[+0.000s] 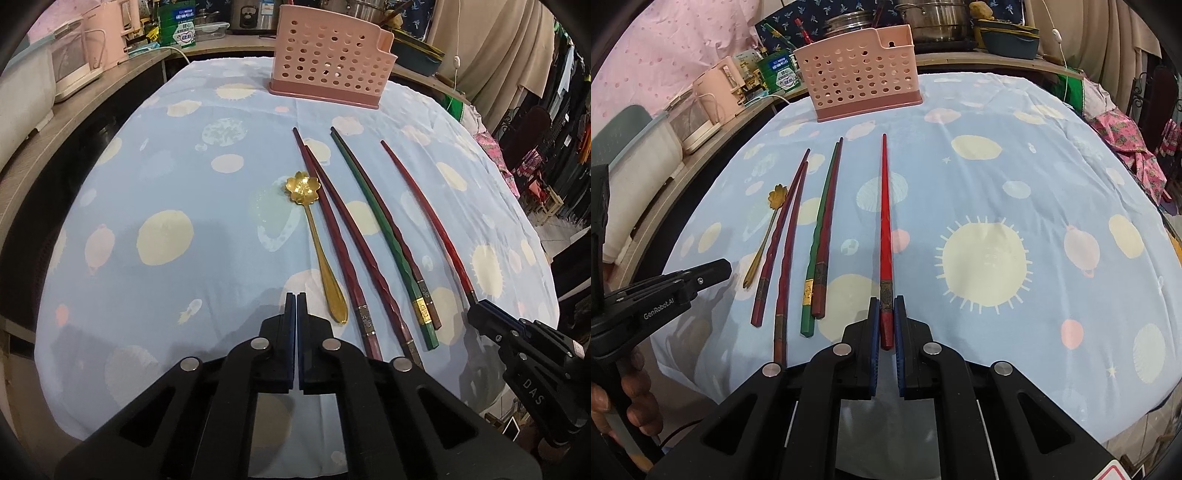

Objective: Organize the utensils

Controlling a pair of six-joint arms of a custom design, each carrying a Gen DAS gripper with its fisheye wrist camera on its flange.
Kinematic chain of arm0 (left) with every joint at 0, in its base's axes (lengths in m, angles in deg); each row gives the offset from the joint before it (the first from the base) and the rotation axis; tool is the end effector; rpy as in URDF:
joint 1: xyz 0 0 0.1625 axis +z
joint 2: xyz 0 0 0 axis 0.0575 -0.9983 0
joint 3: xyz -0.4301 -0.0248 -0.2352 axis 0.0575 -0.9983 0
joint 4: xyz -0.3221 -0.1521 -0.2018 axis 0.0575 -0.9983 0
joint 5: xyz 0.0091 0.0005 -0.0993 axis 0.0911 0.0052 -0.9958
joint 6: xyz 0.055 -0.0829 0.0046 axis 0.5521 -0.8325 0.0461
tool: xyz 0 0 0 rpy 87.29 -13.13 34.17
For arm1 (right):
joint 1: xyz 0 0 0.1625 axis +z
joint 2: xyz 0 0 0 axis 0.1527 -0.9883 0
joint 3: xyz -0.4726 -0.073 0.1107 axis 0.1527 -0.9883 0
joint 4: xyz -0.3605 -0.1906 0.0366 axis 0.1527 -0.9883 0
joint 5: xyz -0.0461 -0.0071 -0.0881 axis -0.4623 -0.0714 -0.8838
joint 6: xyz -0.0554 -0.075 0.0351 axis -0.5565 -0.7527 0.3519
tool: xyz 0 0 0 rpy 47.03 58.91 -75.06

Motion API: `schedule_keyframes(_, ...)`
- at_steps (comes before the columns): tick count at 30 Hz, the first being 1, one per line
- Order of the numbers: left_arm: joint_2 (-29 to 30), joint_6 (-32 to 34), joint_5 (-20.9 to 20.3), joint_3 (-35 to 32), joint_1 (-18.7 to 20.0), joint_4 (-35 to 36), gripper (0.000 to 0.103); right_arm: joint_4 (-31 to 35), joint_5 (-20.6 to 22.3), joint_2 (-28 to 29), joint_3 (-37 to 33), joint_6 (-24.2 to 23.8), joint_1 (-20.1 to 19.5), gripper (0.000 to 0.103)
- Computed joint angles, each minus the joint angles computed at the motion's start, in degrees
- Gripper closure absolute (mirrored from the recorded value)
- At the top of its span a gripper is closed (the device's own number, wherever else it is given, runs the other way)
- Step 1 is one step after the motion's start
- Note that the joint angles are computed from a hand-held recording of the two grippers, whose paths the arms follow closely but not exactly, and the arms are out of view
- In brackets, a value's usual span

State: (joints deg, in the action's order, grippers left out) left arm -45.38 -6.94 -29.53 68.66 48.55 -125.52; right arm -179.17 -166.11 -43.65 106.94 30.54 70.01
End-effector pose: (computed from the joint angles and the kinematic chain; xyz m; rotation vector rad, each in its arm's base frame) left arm -0.3520 -0.7448 -0.0854 0.8634 2.5110 -0.3779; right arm -0.0319 -0.6112 0.2729 -0.1776 -2.3003 0.9945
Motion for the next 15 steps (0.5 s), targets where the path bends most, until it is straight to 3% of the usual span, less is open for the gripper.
schedule_keyframes(3, 0.1, -2.0, -2.5, -1.1, 0.6, 2.1, 0.100, 0.2, 0.2, -0.1, 0.0, 0.3, -0.1, 0.096)
schedule_keyframes(8, 0.6, -3.0, -4.9, -2.3, 0.8, 2.8, 0.078, 0.8, 0.4, -0.3, 0.0, 0.7, -0.4, 0.096)
schedule_keyframes(15, 2.6, -0.9, -3.4, -4.4, 0.4, 2.3, 0.079, 1.5, 0.5, -0.3, -0.2, 1.1, -0.6, 0.096)
